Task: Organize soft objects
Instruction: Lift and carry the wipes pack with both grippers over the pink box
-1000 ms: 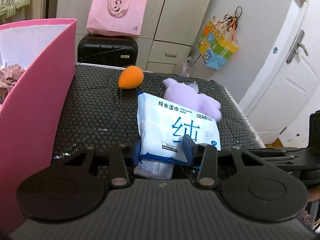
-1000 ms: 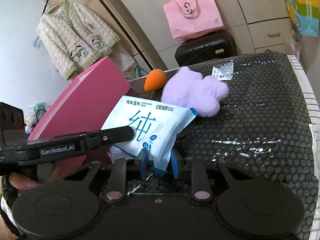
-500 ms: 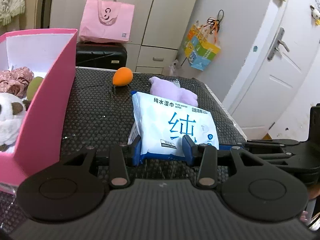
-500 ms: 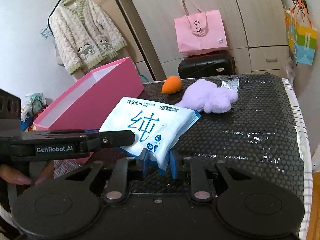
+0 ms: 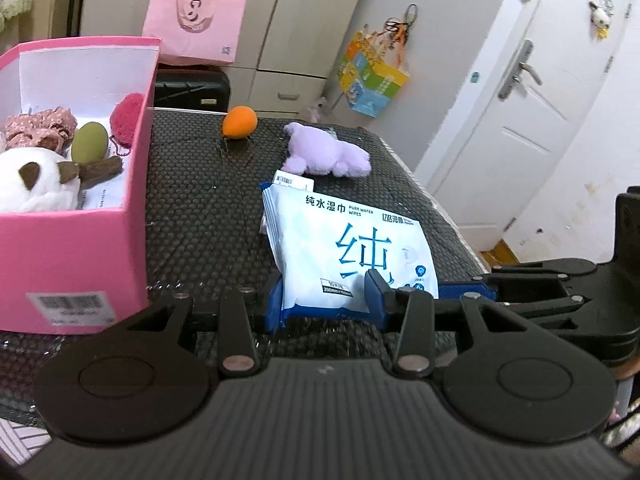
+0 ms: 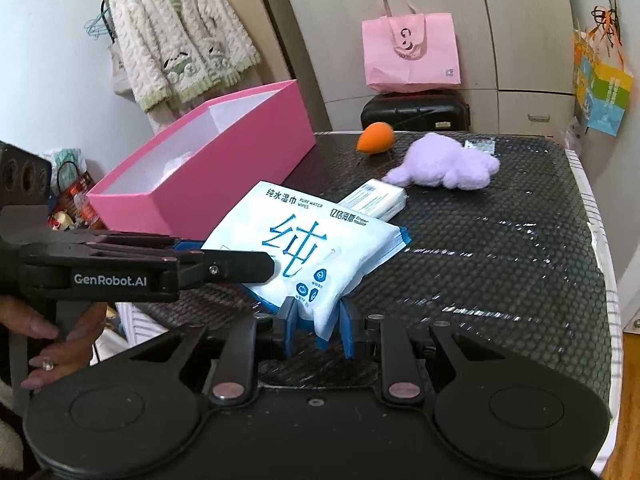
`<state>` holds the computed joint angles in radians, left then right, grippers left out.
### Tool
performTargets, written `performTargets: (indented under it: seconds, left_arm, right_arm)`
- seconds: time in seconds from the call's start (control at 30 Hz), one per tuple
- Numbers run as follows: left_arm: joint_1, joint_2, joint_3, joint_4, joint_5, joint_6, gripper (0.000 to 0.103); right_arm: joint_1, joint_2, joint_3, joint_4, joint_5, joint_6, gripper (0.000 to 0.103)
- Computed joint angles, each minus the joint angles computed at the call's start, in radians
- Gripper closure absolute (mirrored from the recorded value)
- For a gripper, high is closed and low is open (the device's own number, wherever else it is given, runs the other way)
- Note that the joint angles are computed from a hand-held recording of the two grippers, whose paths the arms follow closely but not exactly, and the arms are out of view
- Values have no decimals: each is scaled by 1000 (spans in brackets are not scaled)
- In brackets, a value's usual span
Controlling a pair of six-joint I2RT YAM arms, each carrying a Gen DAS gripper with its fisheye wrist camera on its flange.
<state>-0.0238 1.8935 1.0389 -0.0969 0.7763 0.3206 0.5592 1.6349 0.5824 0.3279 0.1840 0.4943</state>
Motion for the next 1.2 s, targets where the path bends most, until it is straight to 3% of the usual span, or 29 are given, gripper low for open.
performTargets:
  seconds: [0.2, 0.3, 0.5, 0.6, 0.67, 0.97, 1.07, 1.2]
  left_arm:
    - [81, 7, 91, -235, 82, 168, 63]
    - [123, 1, 119, -330, 101, 245, 63]
    - [231, 64, 319, -707, 138, 447, 63]
    - [277, 142, 502, -948, 145, 554, 63]
    - [295, 164, 583, -1024, 140, 593, 63]
    - [358, 192, 745, -1064, 163, 588, 63]
    - [365, 220, 793, -1032, 167, 531, 63]
    - [358, 245, 817, -911, 155, 410, 63]
  right_arm:
    - [109, -15, 92, -166, 94, -2, 76]
    - [134, -30, 129, -222, 93, -9, 76]
    - [167, -45, 245, -359, 33, -34, 76]
    - [180, -27, 325, -419, 21, -50, 76]
    - [171, -11, 389, -460, -10, -46, 76]
    - [183, 136, 687, -599, 32, -148, 76]
    - [171, 197, 766, -608, 28, -189, 76]
    - [138, 286, 876, -613, 1, -244, 76]
